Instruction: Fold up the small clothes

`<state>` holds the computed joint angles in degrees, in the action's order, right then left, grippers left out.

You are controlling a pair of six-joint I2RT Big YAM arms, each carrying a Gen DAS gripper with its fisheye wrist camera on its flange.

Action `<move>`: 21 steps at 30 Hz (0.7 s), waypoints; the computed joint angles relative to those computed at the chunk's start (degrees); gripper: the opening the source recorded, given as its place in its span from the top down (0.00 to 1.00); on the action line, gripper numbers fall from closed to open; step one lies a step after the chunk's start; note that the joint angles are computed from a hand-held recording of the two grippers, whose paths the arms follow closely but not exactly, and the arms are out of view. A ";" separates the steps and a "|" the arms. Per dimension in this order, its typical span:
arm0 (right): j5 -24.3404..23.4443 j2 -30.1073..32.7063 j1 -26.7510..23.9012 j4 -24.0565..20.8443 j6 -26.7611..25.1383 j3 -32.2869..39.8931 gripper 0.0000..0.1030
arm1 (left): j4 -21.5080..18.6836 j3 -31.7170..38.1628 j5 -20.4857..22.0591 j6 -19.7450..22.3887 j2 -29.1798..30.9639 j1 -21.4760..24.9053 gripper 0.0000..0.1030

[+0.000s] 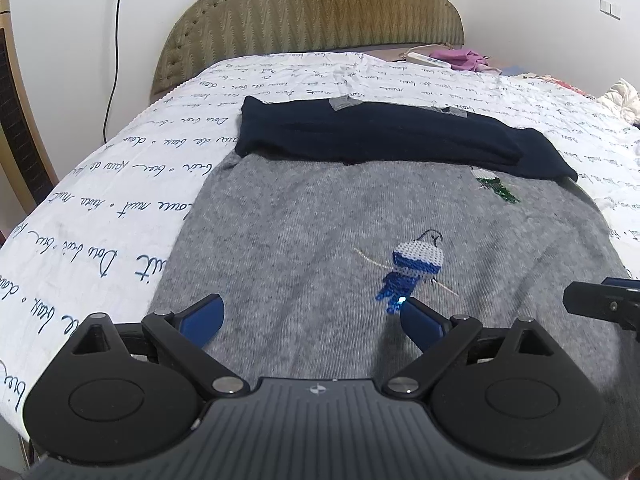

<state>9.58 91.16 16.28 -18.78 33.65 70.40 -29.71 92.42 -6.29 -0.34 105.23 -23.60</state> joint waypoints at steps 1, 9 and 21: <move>0.30 -0.22 0.24 -0.09 -0.03 -0.18 0.23 | 0.14 -0.43 0.03 -0.04 -0.32 0.05 0.07; 3.34 -0.83 2.76 -0.17 0.40 -1.19 0.23 | 0.85 -2.78 0.34 0.27 -1.61 0.56 0.06; 11.62 2.20 6.44 -1.63 -0.60 -0.62 0.09 | 5.35 -7.68 -2.04 -0.36 -2.75 -0.20 0.01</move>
<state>21.20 93.36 22.72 -20.41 33.05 69.78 -24.37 84.74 -8.34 -0.70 102.48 -23.80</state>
